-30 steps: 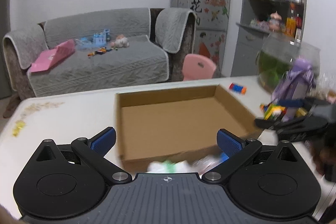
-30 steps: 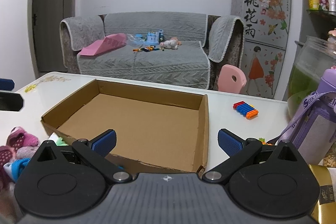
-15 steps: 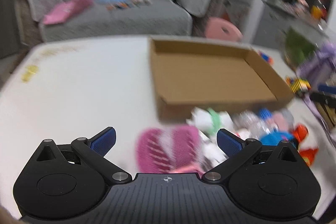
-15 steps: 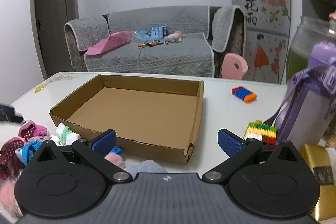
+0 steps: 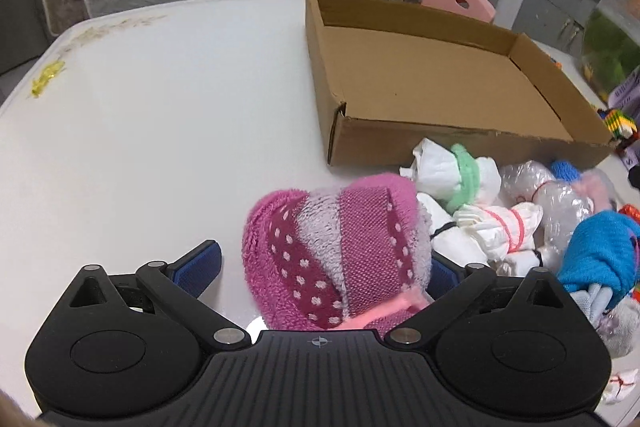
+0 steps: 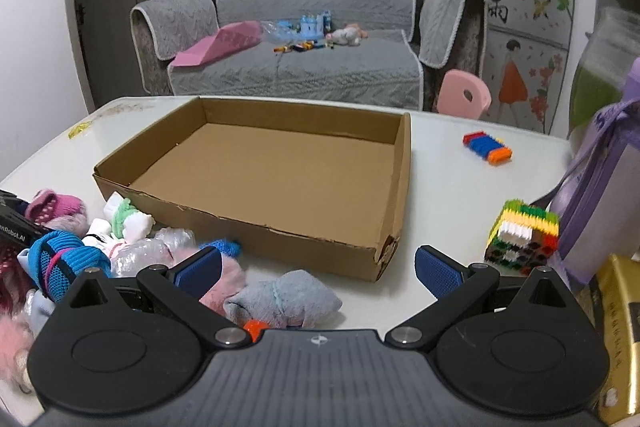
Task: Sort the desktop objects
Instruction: 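Move both tools toward the pile of bundled items beside the box, then grasp the pink towel bundle with the left tool while the right tool grasps the grey sock bundle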
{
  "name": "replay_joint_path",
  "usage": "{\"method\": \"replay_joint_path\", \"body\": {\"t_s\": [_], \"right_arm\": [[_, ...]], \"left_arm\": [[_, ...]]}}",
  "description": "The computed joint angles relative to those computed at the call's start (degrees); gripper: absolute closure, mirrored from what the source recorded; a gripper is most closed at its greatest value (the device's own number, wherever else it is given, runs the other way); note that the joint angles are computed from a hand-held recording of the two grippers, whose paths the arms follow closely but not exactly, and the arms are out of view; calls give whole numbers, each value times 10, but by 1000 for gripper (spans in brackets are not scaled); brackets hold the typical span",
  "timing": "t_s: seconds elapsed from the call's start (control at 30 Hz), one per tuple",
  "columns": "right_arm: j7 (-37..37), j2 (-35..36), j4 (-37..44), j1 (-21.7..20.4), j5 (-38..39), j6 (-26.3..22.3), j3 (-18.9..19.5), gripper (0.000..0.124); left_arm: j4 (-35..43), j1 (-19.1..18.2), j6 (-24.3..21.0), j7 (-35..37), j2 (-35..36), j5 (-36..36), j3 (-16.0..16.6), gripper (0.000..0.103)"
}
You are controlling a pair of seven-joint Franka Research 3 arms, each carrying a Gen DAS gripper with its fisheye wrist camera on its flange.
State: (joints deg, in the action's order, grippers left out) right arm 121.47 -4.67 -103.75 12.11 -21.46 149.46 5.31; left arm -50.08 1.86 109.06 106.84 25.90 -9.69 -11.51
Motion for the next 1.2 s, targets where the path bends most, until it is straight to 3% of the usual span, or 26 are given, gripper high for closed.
{"method": "replay_joint_path", "body": {"t_s": [0.1, 0.13, 0.37, 0.7, 0.9, 1.0, 1.07, 1.2], "right_arm": [[12, 7, 9, 1, 8, -12, 0, 21], [17, 9, 11, 1, 10, -15, -1, 21], [81, 27, 41, 8, -7, -60, -4, 21], [102, 62, 99, 30, 20, -151, -14, 25], [127, 85, 137, 45, 23, -204, -20, 50], [132, 89, 139, 51, 28, -202, -23, 60], [135, 88, 136, 53, 27, -193, -24, 75], [140, 77, 121, 53, 22, -167, -26, 85]], "left_arm": [[-6, -5, 13, -7, -3, 8, 3, 13], [-11, -7, 21, -8, -5, 11, 3, 20], [-46, -7, 50, -6, -25, 14, 3, 30], [-57, -7, 52, 4, -33, 8, 2, 33], [-66, -6, 55, 7, -38, 3, 1, 33], [-73, -5, 59, 10, -42, 0, 1, 33], [-74, -4, 60, 11, -43, -4, 1, 33], [-82, -2, 71, 14, -50, -10, 0, 34]]}}
